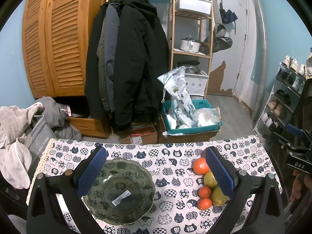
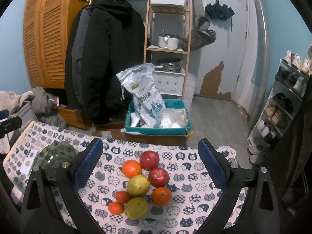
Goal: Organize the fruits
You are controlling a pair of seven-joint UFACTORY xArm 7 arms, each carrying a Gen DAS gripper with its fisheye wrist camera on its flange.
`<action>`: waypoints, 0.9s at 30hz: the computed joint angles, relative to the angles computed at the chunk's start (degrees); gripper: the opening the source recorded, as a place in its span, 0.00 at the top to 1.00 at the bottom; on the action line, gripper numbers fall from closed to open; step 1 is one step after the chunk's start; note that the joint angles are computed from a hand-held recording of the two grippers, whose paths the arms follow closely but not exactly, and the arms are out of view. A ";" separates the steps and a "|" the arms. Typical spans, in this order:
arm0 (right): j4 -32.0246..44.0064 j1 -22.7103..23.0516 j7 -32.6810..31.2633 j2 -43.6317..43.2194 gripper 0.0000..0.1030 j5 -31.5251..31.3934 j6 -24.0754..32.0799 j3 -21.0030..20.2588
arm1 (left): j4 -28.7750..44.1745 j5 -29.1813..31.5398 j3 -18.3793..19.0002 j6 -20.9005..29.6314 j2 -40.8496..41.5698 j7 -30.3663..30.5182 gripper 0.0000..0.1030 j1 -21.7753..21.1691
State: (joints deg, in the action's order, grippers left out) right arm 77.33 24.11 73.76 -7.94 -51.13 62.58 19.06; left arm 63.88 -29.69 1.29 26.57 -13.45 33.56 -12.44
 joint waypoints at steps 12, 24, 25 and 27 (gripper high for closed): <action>-2.03 -0.73 -1.07 -1.04 0.07 2.65 0.65 0.05 | 0.68 2.69 -0.98 1.15 1.22 -1.80 0.01 0.14; -5.90 -1.25 -2.15 -1.13 0.07 11.44 -1.93 -1.54 | 1.02 8.19 -3.74 5.88 5.89 -4.29 0.01 1.00; -6.27 -1.30 -2.33 -1.02 0.07 12.29 -2.19 -1.67 | 0.86 8.93 -4.04 6.00 6.26 -4.60 0.01 1.08; -6.99 -1.26 -2.89 -0.65 0.07 14.60 -2.73 -2.01 | 0.77 9.53 -4.37 6.57 6.77 -4.80 0.01 1.11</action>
